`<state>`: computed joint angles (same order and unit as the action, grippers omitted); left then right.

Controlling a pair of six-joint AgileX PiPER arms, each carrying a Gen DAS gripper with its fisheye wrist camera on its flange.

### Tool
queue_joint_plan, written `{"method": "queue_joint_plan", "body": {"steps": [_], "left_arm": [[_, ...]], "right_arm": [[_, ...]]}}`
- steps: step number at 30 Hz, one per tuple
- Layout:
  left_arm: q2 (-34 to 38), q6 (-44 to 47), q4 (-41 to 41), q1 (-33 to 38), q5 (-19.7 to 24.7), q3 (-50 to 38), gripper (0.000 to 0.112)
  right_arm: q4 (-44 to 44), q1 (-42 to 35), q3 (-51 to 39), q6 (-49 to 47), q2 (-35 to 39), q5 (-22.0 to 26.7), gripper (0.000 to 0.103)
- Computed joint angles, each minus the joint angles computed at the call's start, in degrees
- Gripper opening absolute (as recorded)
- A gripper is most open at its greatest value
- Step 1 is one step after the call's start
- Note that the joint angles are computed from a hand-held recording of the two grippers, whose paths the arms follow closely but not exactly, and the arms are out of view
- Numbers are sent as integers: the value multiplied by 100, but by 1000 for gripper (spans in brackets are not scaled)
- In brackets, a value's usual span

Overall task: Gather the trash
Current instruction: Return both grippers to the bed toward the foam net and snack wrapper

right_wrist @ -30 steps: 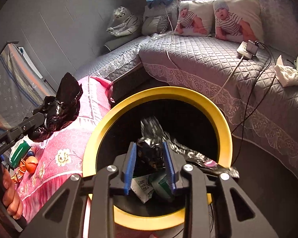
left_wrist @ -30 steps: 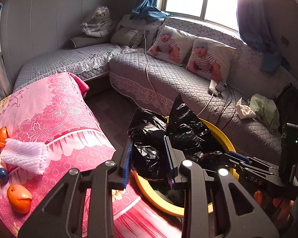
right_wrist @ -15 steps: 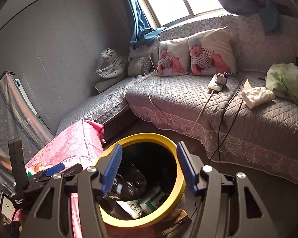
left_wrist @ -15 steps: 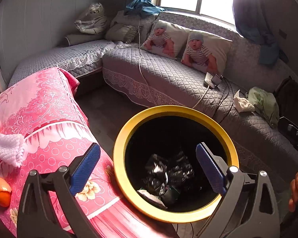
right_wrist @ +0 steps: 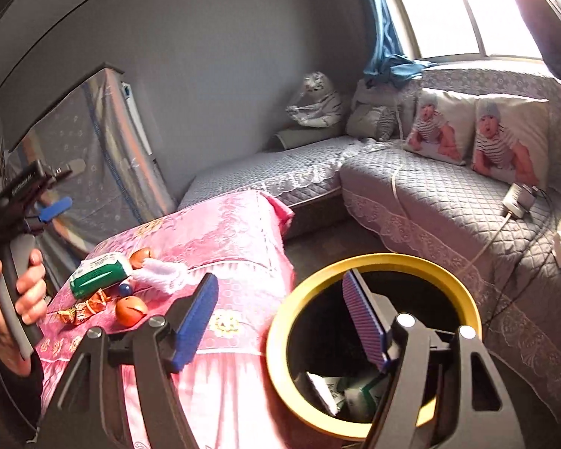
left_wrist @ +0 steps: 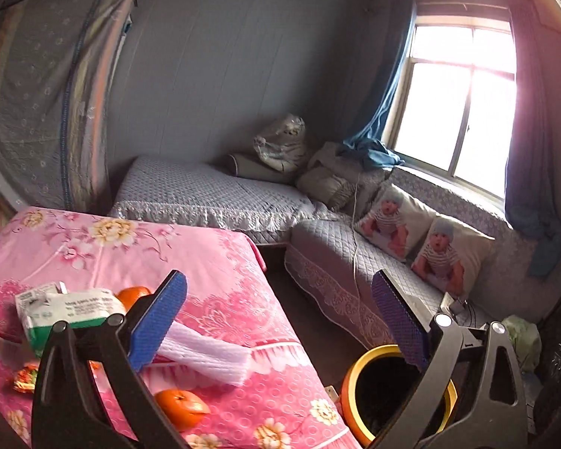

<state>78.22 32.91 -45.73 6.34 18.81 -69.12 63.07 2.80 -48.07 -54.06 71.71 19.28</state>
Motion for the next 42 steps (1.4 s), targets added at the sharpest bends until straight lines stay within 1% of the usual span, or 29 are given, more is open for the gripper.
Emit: {"method": "queue_joint_plan", "body": {"steps": [4, 5, 7, 9, 10, 12, 13, 14, 16, 18, 19, 22, 26, 29, 33, 35, 39, 41, 42], "left_arm": [[-388, 1291, -942, 1439, 199, 117, 95], [-414, 1585, -1145, 1863, 336, 87, 95], [-474, 2398, -1878, 2728, 674, 125, 95], [-449, 3295, -2698, 3679, 1329, 134, 95], [-424, 3681, -2941, 4079, 1633, 160, 95], [-356, 4455, -3301, 4756, 2215, 314, 95], [-271, 4801, -3367, 5025, 2544, 371, 95], [-208, 5182, -3386, 5204, 2765, 504, 95], [-80, 5842, -3321, 5361, 2923, 807, 95], [47, 6408, -3370, 5449, 2906, 1181, 95], [172, 6507, -3275, 5452, 2904, 1255, 95], [734, 6485, -2802, 5485, 3100, 1122, 95], [1315, 6440, -2262, 5281, 3083, 894, 94], [1488, 6435, -2082, 5061, 2944, 836, 94], [1714, 6302, -1873, 4850, 2929, 680, 94], [1833, 6181, -1723, 4698, 2789, 583, 93], [2124, 5681, -1245, 4441, 2671, 274, 80], [2190, 5573, -1127, 4359, 2621, 216, 75], [2211, 5538, -1072, 4327, 2598, 200, 67]], "right_arm": [[-932, 855, -469, 778, 387, -189, 68], [-1107, 1010, -593, 920, 505, -190, 69], [-1910, 1411, -818, 1677, 702, -296, 69], [-2531, 1711, -1035, 2272, 908, -342, 69], [-2763, 1829, -1160, 2512, 1023, -327, 69], [-3067, 2025, -1363, 2833, 1232, -302, 70], [-3359, 2155, -1478, 3132, 1343, -298, 70], [-3672, 2273, -1626, 3439, 1468, -266, 70], [-4157, 2463, -1921, 3890, 1716, -176, 70], [-4649, 2672, -2241, 4372, 1946, -46, 70], [-4769, 2748, -2373, 4472, 2040, 11, 70], [-5330, 3014, -2780, 4922, 2297, 180, 70], [-5597, 3208, -3080, 5085, 2497, 335, 70], [-5659, 3261, -3207, 5114, 2621, 405, 70], [-5660, 3261, -3353, 5107, 2775, 507, 70], [-5598, 3230, -3404, 5059, 2837, 538, 70], [-5377, 3150, -3445, 4885, 2912, 564, 70], [-5270, 3110, -3496, 4779, 2967, 600, 70], [-5261, 3102, -3533, 4762, 3006, 615, 70]]}}
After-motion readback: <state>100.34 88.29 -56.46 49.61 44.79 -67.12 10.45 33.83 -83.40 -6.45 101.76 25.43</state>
